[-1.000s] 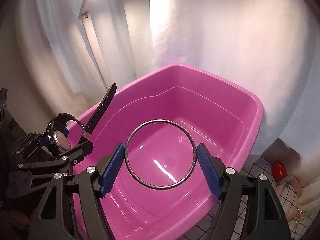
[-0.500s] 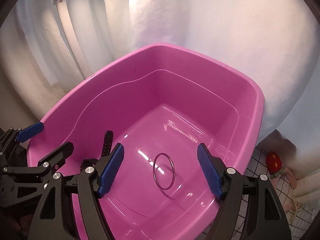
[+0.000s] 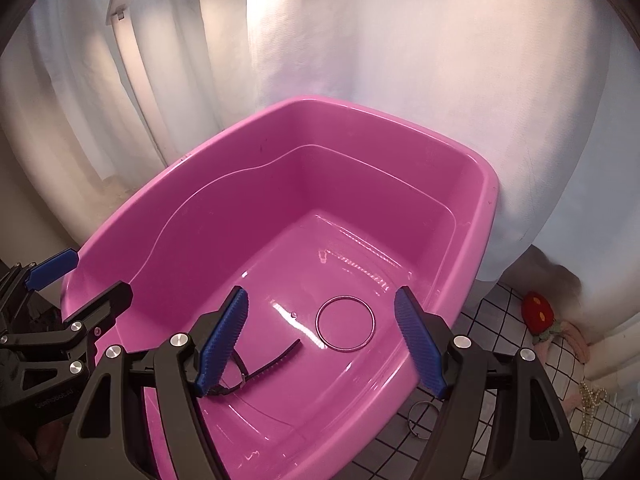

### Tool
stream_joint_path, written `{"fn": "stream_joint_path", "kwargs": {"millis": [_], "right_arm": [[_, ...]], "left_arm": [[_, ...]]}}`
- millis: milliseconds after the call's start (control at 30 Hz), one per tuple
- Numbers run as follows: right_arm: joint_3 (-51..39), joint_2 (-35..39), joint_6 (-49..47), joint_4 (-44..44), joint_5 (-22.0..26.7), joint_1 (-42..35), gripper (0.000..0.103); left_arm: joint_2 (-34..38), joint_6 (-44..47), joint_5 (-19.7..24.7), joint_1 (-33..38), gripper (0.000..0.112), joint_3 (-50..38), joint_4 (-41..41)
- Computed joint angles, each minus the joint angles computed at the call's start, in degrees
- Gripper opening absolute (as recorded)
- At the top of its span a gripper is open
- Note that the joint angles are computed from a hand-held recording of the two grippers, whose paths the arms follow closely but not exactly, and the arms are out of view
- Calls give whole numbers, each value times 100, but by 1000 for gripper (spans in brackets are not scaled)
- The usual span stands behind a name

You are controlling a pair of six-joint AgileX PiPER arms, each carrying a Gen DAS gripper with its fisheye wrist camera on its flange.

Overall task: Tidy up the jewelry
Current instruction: 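Carry the watch with the left tool while the right tool carries the ring, both releasing into the pink bin, then withdraw both open tools from the bin back over the table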

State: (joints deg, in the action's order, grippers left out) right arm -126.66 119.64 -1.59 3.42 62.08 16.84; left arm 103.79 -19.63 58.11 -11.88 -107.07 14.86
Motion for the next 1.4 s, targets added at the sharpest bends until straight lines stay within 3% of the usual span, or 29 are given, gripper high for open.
{"fn": "stream_joint_path", "kwargs": {"millis": [267,467,600,800,1000,1233,1400], "right_arm": [[1580,-1074,-88,232,-837,-193,72],[3010,-2152,-505,846,-1487,-657,72],[3873,-2900,-942,1267,-1660,-1148,72],[4961,-3850,-1736,1877,-1511,-2241,72],[5807,-4566,-2779,2512,-1054,-3727,72],[6292,-4649,-4047,3189,-553,-5769,72],[6297,-4353,-4687,3374,-378,-6794,72]], "left_arm": [[-506,-447,-200,-343,86,561,273],[-688,-753,-151,-793,86,596,475],[-785,-974,-94,-1200,86,522,569],[-700,-1248,112,-1962,87,162,728],[-421,-1488,334,-2798,88,-278,847],[290,-1526,569,-3552,90,-918,740],[811,-1669,698,-3844,90,-1109,552]]}}
